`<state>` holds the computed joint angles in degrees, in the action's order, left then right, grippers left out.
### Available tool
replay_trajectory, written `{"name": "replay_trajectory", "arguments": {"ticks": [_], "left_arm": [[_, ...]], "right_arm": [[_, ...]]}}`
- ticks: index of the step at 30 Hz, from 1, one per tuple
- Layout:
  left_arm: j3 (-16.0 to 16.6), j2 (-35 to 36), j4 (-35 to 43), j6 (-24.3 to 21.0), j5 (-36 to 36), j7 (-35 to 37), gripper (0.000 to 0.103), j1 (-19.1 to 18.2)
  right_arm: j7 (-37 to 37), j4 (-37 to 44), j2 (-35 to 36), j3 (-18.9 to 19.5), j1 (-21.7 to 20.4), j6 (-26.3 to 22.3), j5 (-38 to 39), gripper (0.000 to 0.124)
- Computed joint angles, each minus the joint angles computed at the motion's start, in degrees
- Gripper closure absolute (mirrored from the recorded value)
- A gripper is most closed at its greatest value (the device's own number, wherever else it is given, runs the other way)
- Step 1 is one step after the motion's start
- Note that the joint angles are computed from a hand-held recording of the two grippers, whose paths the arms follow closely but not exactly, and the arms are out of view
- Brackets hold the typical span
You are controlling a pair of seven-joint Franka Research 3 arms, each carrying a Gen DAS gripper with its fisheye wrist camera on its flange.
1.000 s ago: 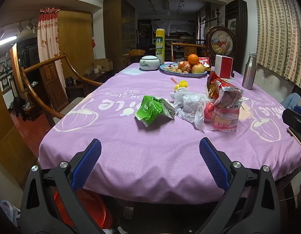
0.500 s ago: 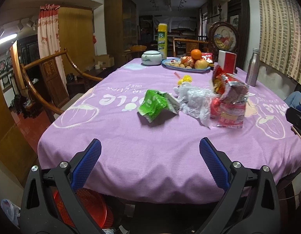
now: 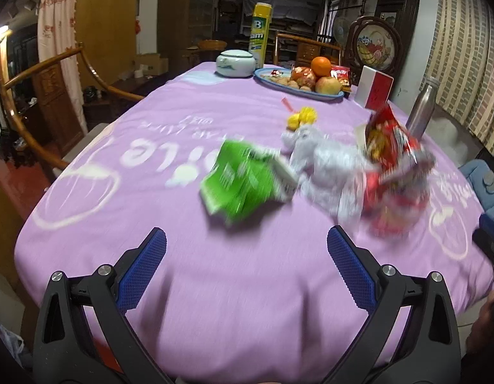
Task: Collect trash
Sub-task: 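Move left tool to green tea carton while right tool closes on red snack bag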
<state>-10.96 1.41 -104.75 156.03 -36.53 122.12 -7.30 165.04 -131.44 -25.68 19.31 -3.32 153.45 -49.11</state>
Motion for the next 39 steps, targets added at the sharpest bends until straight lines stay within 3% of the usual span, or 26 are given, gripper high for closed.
{"name": "replay_trajectory", "arguments": {"ticks": [4, 7, 11, 14, 17, 19, 22, 28, 33, 37, 39], "left_arm": [[-0.09, 7.5, 9.22, -2.07, 14.5, -13.12, 0.006, -1.15], [-0.64, 14.8, 19.69, -10.04, 21.45, -20.46, 0.006, -1.27], [-2.76, 21.77, 29.84, -18.47, 24.82, -24.83, 0.006, -0.71], [-1.63, 22.74, 31.07, -19.76, 31.39, -27.97, 0.007, -2.23], [-3.86, 20.82, 27.66, -17.4, 27.06, -24.87, 0.008, 1.44], [-3.54, 18.9, 24.24, -14.37, 26.93, -24.36, 0.015, 2.32], [-3.39, 16.58, 20.16, -11.42, 26.13, -23.2, 0.017, 3.69], [-3.74, 16.51, 20.0, -12.27, 24.08, -20.69, 0.017, 4.35], [-3.51, 17.41, 21.57, -13.81, 25.5, -20.83, 0.009, 3.62], [-2.61, 18.7, 23.73, -15.96, 29.06, -22.33, 0.007, 2.25], [-2.75, 19.15, 24.4, -16.18, 29.96, -22.17, 0.007, 2.03]], "right_arm": [[-1.91, 1.27, 2.01, -1.03, -0.41, 0.6, -0.81, 0.027], [-2.67, 2.36, 3.73, -2.1, -0.17, 1.3, -1.11, 0.027], [-4.71, 3.37, 5.81, -4.09, 1.0, 2.21, 0.33, 0.027], [-5.9, 3.56, 6.41, -4.93, 1.37, 2.37, 0.71, 0.027], [-5.76, 3.63, 6.64, -5.27, 1.35, 3.06, 0.65, 0.027], [-6.04, 3.72, 6.83, -5.75, 1.31, 4.04, 0.8, 0.027], [-6.86, 4.95, 7.94, -6.34, 1.08, 5.04, 1.58, 0.027], [-11.97, 10.13, 12.78, -8.33, 2.48, 6.94, 5.51, 0.027], [-15.85, 18.69, 19.32, -9.58, 5.29, 2.72, 3.49, 0.027], [-24.32, 23.23, 23.4, -12.82, 8.96, 1.07, 11.0, 0.027], [-26.15, 23.09, 23.51, -14.57, 10.29, 2.44, 14.38, 0.027]]}}
